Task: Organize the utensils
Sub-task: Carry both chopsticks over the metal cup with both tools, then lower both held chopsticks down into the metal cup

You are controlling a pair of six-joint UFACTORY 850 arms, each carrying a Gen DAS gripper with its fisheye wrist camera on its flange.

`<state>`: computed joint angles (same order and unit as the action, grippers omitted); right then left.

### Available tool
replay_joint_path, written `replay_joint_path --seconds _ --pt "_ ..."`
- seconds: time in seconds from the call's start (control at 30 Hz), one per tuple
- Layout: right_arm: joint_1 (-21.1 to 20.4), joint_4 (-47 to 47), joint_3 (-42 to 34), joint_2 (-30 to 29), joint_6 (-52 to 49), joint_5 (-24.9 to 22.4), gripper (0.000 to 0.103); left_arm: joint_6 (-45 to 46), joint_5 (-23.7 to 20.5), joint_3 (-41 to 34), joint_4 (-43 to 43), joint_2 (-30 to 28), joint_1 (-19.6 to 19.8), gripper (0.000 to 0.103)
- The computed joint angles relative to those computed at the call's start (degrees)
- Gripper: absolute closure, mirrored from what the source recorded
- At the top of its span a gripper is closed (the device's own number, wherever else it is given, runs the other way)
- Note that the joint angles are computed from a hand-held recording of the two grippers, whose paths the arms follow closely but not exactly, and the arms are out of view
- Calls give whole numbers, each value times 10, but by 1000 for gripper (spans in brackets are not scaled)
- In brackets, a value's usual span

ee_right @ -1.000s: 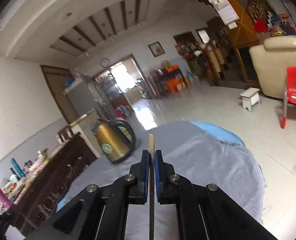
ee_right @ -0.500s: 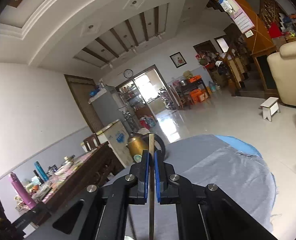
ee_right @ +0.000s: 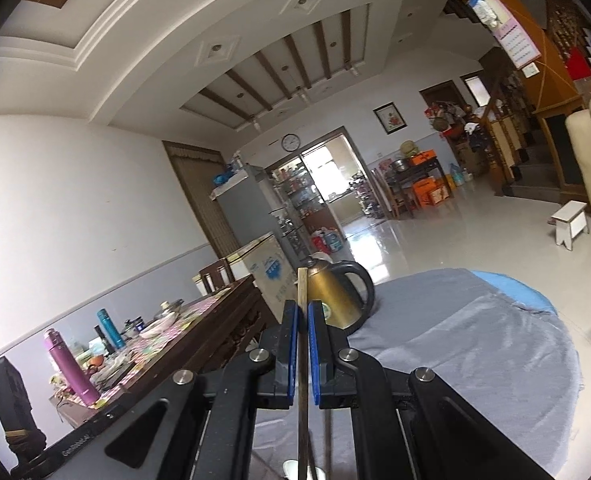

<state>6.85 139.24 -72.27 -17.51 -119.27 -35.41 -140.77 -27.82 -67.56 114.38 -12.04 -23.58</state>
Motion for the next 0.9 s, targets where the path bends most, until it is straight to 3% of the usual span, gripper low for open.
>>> replay_joint_path --seconds 0.6,0.9 --pt "26 43 -17 3 -72 2 97 54 -16 -30 -26 7 -17 98" --pt "39 78 -36 -14 -109 20 97 17 18 -40 5 11 -11 98"
